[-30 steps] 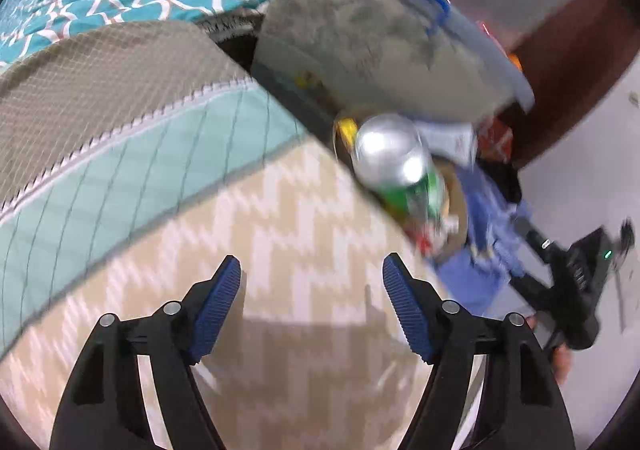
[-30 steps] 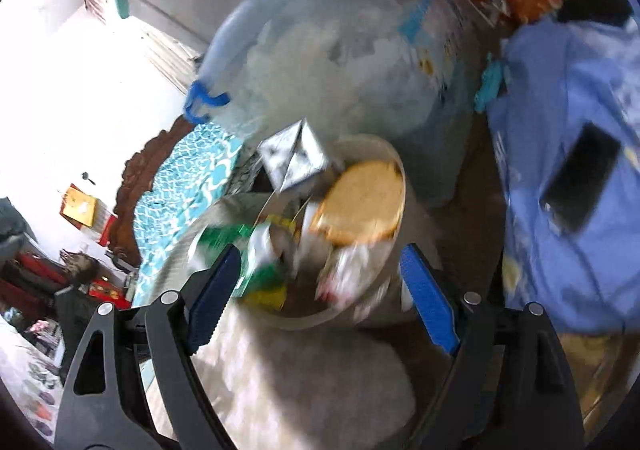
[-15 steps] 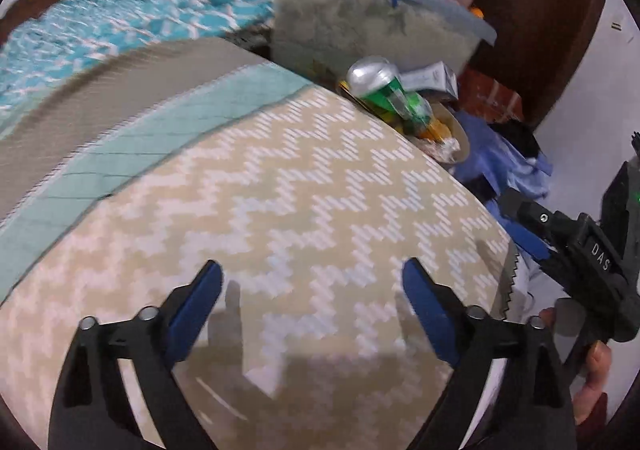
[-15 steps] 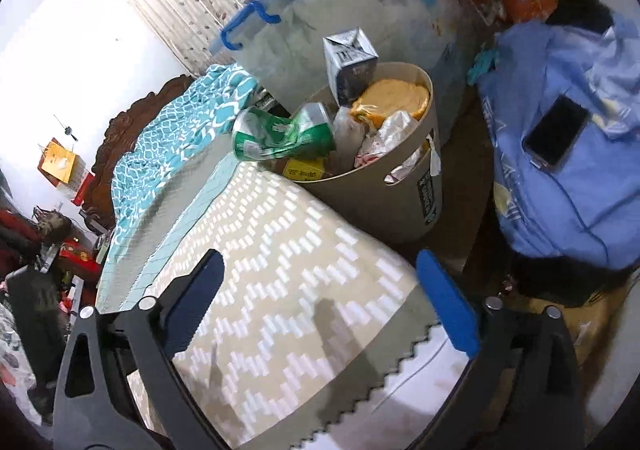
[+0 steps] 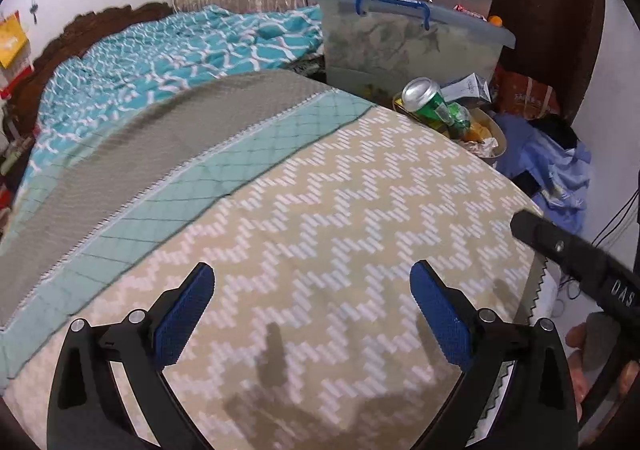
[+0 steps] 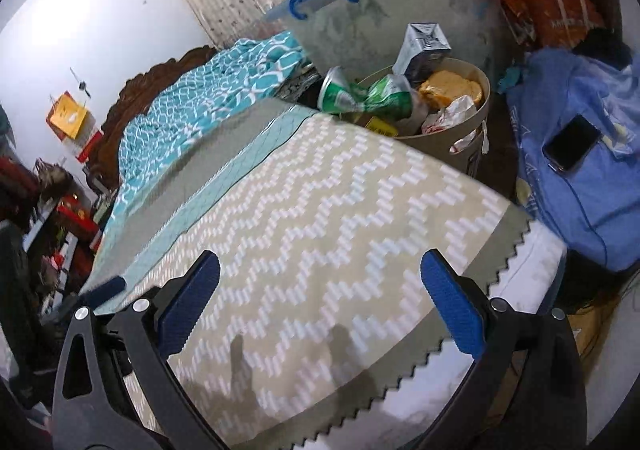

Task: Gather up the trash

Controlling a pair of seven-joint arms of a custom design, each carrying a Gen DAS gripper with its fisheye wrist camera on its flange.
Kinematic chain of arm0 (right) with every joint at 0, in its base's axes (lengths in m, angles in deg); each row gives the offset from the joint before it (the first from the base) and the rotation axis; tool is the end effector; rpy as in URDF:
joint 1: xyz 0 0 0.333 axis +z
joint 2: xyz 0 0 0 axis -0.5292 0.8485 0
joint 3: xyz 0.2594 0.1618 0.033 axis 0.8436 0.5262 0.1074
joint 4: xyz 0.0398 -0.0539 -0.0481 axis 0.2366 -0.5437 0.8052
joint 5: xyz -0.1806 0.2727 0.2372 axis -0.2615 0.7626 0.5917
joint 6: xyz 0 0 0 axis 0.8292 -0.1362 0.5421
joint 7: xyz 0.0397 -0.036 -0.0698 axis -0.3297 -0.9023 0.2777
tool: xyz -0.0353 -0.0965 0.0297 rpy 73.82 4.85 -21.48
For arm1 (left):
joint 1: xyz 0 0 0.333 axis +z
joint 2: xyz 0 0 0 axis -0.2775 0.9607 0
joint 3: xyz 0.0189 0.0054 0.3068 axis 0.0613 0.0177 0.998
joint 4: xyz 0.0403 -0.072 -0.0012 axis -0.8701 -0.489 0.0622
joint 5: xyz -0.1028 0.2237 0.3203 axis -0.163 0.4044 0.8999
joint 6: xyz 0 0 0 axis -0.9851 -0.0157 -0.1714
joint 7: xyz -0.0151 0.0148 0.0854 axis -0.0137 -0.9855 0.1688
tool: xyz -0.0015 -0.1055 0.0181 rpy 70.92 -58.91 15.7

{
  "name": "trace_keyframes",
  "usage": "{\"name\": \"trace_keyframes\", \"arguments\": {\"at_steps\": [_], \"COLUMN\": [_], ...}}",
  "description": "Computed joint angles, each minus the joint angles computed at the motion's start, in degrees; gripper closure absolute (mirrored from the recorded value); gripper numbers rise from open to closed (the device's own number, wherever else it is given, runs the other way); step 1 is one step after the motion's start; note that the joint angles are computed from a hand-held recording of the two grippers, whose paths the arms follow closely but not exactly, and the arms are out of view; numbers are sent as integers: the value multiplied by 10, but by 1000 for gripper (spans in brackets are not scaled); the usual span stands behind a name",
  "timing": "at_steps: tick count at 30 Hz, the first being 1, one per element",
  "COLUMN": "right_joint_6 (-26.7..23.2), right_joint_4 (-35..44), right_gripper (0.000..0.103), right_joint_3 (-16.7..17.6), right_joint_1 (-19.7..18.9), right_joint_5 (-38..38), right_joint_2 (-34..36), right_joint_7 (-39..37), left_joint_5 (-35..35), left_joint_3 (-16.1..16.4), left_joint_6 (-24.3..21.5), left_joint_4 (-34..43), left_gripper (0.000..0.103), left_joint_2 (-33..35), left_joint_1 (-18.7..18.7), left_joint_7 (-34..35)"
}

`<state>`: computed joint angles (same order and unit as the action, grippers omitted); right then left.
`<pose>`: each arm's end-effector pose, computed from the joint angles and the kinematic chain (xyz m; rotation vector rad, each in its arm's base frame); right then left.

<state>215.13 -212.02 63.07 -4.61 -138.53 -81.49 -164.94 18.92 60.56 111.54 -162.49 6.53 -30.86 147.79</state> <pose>0.3942 0.3214 0.2927 -1.0313 2.0768 -0.5204 0.4910 -0.2679 0.3169 -1.2228 2.3417 -0.8566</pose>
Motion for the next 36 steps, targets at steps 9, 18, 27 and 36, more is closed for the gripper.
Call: {"name": "trace_keyframes", "arguments": {"at_steps": [9, 18, 27, 36], "right_joint_6": [-36, -89, -152, -185], "right_joint_4": [-8, -23, -30, -29], "right_gripper": [4, 4, 4, 3], "right_joint_3": [16, 34, 56, 67], "right_joint_1": [21, 41, 57, 68], "right_joint_5": [63, 102, 129, 135], "right_joint_2": [-16, -41, -66, -76], "right_joint_7": [-25, -14, -12, -12], "left_joint_5": [-31, -108, -117, -207], "left_joint_3": [59, 60, 27, -3], "left_joint_6": [38, 70, 111, 137], "left_joint_4": [-45, -75, -112, -128], "left_gripper": [9, 9, 9, 8], "left_joint_2": [-40, -67, -98, -122], "left_joint_1": [-53, -60, -33, -31], "left_joint_7": [7, 59, 61, 128]}}
